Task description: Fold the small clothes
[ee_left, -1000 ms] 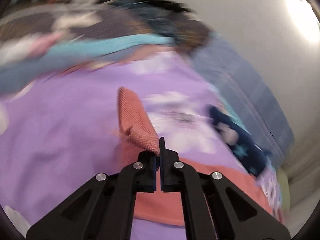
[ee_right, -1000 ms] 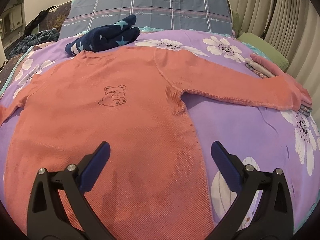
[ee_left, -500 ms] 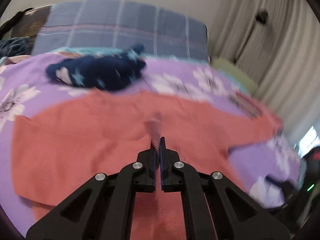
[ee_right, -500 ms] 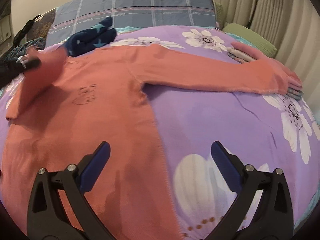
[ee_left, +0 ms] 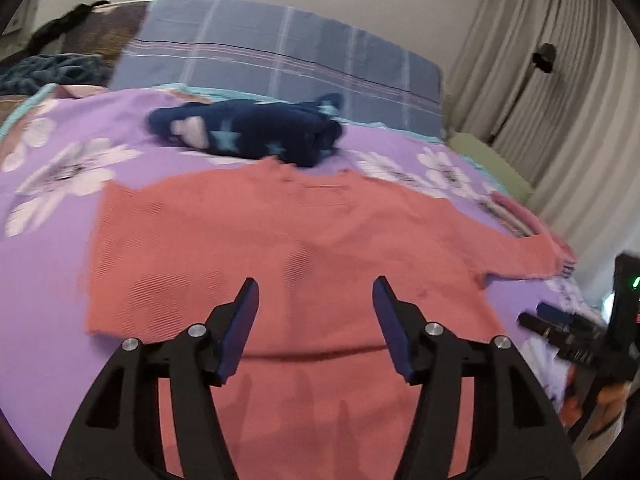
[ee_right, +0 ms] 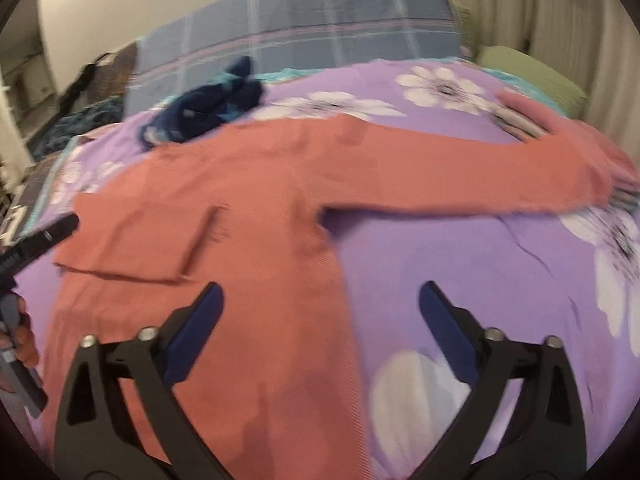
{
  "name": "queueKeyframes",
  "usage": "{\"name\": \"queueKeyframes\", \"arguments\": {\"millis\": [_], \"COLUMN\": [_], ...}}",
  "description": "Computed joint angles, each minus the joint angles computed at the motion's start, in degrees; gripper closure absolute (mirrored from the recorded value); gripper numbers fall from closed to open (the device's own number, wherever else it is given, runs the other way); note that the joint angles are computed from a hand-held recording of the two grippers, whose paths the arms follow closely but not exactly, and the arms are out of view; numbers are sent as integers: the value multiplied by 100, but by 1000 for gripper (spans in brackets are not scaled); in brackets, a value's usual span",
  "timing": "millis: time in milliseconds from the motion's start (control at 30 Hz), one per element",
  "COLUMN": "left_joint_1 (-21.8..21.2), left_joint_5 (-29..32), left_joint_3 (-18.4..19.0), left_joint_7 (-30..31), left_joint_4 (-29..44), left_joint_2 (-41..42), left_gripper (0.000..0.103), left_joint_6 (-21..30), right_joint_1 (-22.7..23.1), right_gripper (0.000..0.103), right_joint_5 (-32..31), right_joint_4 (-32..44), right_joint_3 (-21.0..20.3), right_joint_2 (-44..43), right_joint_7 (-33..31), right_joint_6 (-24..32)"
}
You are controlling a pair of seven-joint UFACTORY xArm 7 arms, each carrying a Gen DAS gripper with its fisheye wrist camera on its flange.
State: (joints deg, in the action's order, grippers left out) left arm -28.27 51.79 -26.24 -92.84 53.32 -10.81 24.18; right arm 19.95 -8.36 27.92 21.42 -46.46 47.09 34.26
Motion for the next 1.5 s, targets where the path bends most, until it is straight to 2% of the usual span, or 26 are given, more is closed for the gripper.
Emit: {"name": "queueKeyframes", "arguments": {"millis": [67, 167, 300, 367, 400, 433, 500, 533, 567, 600, 633, 733, 800, 833, 933, 1000, 1033, 1067, 1133, 1167, 1233, 1400, 1433, 1467, 1500], "left_joint_1": [-51, -108, -156, -125, -81, -35, 37, 59, 62, 62, 69, 112, 143, 173, 198, 177, 160, 144, 116, 105, 82, 4, -19, -42, -58], "left_joint_5": [-182, -466, -982, -1146, -1190, -1190, -1150, -1155, -1173, -1214, -1287, -1332, -1342, -1322, -1291, -1242, -1223, -1211, -1223, -1225, -1182, -937, -909, -879, -875], "left_joint_3": [-19, -60, -50, -43, -62, -101, -196, -185, -146, -92, -36, 16, 35, 32, 19, 3, 2, 8, 38, 50, 65, 136, 180, 226, 283], "left_joint_7": [178, 414, 770, 840, 853, 847, 796, 813, 837, 862, 901, 949, 962, 944, 890, 869, 859, 863, 930, 959, 994, 1145, 1193, 1211, 1229], "left_joint_4": [-139, -326, -531, -659, -681, -676, -627, -620, -631, -670, -694, -752, -770, -758, -699, -668, -663, -658, -621, -585, -501, -216, -163, -153, -173], "left_joint_2": [-180, -362, -544, -678, -720, -729, -735, -726, -722, -738, -739, -756, -745, -720, -622, -588, -589, -587, -537, -491, -389, -29, 37, 58, 55], "left_gripper": [44, 43, 40, 40, 39, 34, 29, 29, 29, 29, 29, 29, 29, 29, 29, 28, 28, 28, 28, 28, 28, 29, 35, 40, 50], "left_joint_6": [445, 921, 1398, 1526, 1666, 1802, 2190, 2319, 2327, 2291, 2283, 2250, 2207, 2211, 2228, 2286, 2298, 2293, 2272, 2258, 2203, 2109, 2094, 2042, 1946], "right_joint_1": [115, 788, 1327, 1402, 1487, 1525, 1388, 1268, 1180, 1041, 894, 351, -139, -448, -851, -886, -953, -781, -611, -519, -369, -95, -103, -134, -149], "right_gripper": [34, 54, 54, 40, 36, 33, 34, 52, 93, 97, 99, 99, 99, 98, 88, 87, 85, 85, 81, 75, 70, 65, 67, 91, 100], "right_joint_5": [67, 746, 1870, 2286, 2539, 2701, 2678, 2514, 2421, 2160, 1816, 914, 340, -51, -914, -1230, -1206, -1162, -902, -748, -516, 224, 277, 263, 240], "right_joint_4": [59, 297, 718, 948, 1046, 1145, 1323, 1518, 1621, 1756, 1894, 1779, 1832, 1978, 2246, 2317, 2281, 2118, 1702, 1588, 1417, 1397, 1449, 1518, 1546], "right_joint_3": [-147, -888, -1540, -1638, -1710, -1714, -1499, -1337, -1247, -1109, -966, -622, -362, -231, -104, -165, -151, -364, -610, -698, -807, -1009, -992, -947, -910], "right_joint_2": [198, 1116, 2150, 2579, 2752, 2918, 3174, 3385, 3470, 3535, 3522, 2865, 2593, 2584, 2992, 3257, 3297, 3217, 2954, 2881, 2768, 2903, 3011, 3113, 3161], "right_joint_7": [-172, -987, -1852, -2218, -2484, -2703, -2817, -2817, -2847, -2784, -2625, -1878, -1360, -1179, -964, -816, -770, -681, -642, -737, -982, -1516, -1542, -1531, -1522], "right_joint_6": [-188, -847, -1243, -1374, -1491, -1615, -1767, -1781, -1720, -1542, -1366, -1707, -1634, -1411, -946, -566, -391, -456, -827, -919, -1013, -1237, -1262, -1236, -1218]}}
